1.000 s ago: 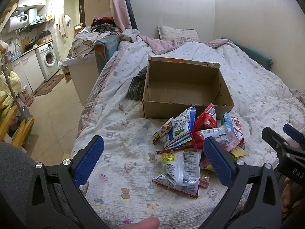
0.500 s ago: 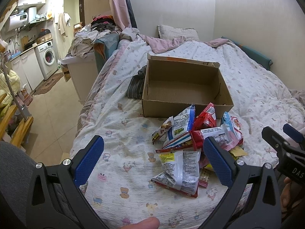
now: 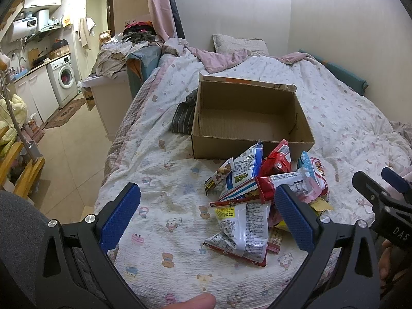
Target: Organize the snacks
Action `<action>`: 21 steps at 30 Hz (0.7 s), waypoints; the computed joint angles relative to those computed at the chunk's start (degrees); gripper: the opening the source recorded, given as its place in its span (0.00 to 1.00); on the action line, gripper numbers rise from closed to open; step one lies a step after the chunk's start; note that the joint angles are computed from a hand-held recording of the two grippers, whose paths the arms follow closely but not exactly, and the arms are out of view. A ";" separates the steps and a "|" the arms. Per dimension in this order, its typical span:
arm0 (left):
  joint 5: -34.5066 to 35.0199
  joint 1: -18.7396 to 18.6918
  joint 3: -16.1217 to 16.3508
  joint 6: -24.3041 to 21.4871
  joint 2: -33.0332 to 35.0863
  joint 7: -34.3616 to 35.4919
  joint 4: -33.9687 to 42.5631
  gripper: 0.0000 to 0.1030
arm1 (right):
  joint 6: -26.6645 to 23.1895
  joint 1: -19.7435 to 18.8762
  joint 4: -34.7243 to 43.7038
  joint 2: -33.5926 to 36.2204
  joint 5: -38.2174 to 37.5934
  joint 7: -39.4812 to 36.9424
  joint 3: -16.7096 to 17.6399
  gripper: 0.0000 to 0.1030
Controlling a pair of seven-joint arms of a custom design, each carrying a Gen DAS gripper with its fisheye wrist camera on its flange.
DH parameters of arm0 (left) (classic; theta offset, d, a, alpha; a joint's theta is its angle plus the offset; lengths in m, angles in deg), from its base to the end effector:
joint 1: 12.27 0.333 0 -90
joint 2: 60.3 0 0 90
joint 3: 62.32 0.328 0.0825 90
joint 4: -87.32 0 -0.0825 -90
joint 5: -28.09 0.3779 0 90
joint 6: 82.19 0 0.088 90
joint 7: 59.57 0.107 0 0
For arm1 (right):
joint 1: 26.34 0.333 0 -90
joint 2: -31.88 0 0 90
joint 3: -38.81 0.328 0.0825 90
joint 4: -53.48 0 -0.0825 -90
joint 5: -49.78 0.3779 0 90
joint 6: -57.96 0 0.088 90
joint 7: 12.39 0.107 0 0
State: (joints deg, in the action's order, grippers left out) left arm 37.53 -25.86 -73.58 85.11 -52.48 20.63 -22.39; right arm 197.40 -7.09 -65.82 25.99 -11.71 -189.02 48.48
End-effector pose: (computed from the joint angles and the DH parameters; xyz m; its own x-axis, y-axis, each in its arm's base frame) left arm 0.5767 -0.2709 0.5444 -0.3873 -0.9219 0.0113 -0.5952 0.2407 -0.7667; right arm 0.4854 0.2689 0.5363 -0.3565 -0.9278 -0.1096 -0.5104 0.2917 -0.8090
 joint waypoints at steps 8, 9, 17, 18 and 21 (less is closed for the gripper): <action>-0.15 0.04 -0.03 0.13 0.01 0.19 -0.06 1.00 | -0.06 0.02 0.02 0.03 -0.04 0.10 0.00 0.98; -0.14 0.03 -0.02 0.05 0.00 0.22 -0.05 1.00 | -0.08 0.03 0.01 0.03 0.02 0.14 0.00 0.98; 0.00 0.01 0.02 0.02 -0.12 0.02 -0.11 1.00 | 0.41 -0.47 -0.29 -0.61 0.80 0.47 -0.10 0.98; 0.07 -0.01 0.03 0.03 -0.12 0.03 -0.12 1.00 | 0.53 -0.55 -0.42 -0.68 0.80 0.44 -0.12 0.98; -0.09 0.06 -0.02 0.00 -0.15 0.26 -0.13 1.00 | 0.65 -0.69 -0.51 -0.82 0.98 0.14 -0.07 0.98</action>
